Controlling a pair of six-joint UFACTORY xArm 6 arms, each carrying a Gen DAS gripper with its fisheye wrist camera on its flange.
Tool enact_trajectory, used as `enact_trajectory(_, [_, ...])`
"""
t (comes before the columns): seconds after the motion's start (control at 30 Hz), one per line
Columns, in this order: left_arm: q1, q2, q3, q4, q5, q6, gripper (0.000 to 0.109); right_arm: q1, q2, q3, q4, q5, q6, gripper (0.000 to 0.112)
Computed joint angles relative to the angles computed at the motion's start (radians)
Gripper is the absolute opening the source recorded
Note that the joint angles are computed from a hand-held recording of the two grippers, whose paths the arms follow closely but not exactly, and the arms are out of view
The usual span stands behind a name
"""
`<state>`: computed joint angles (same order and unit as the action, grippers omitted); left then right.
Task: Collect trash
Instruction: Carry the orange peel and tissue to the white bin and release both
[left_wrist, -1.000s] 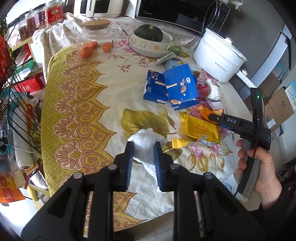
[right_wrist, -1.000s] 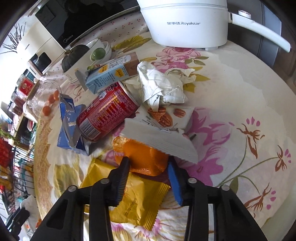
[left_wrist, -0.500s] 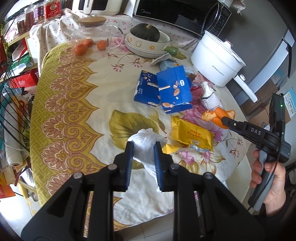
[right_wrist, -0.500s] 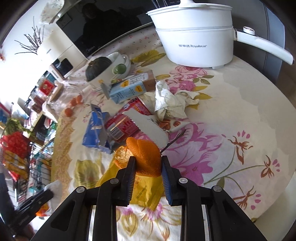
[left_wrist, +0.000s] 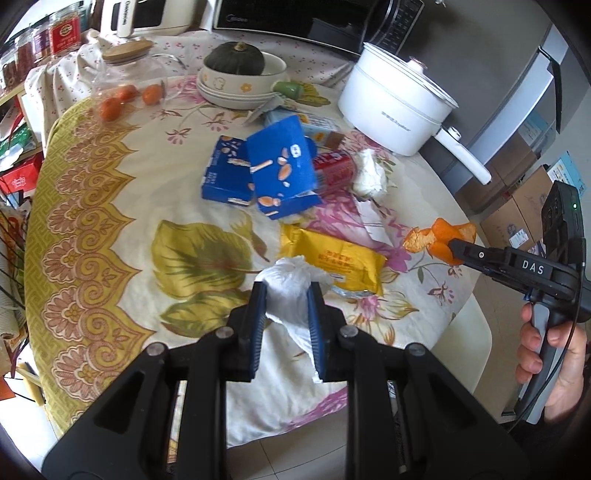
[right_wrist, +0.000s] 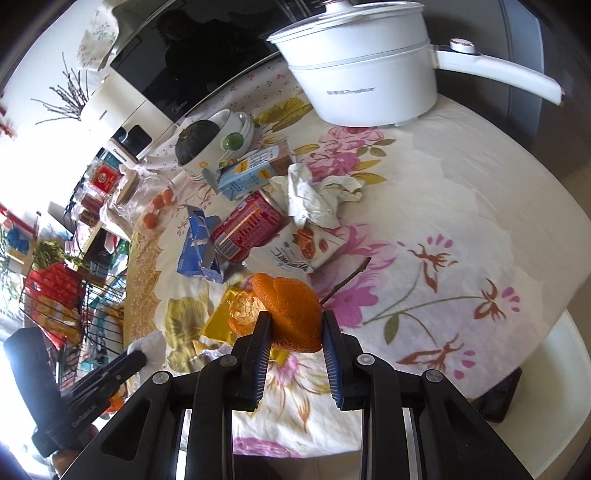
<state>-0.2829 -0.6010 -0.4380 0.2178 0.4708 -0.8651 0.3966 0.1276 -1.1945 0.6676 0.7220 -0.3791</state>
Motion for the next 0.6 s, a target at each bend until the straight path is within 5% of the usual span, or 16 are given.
enact_trajectory(0.6, [-0.154,0.256,-0.188,0.084,-0.106,-0.095,0.024,-0.187,-0.124,0.104,-0.104,0.019,-0.066,0.028])
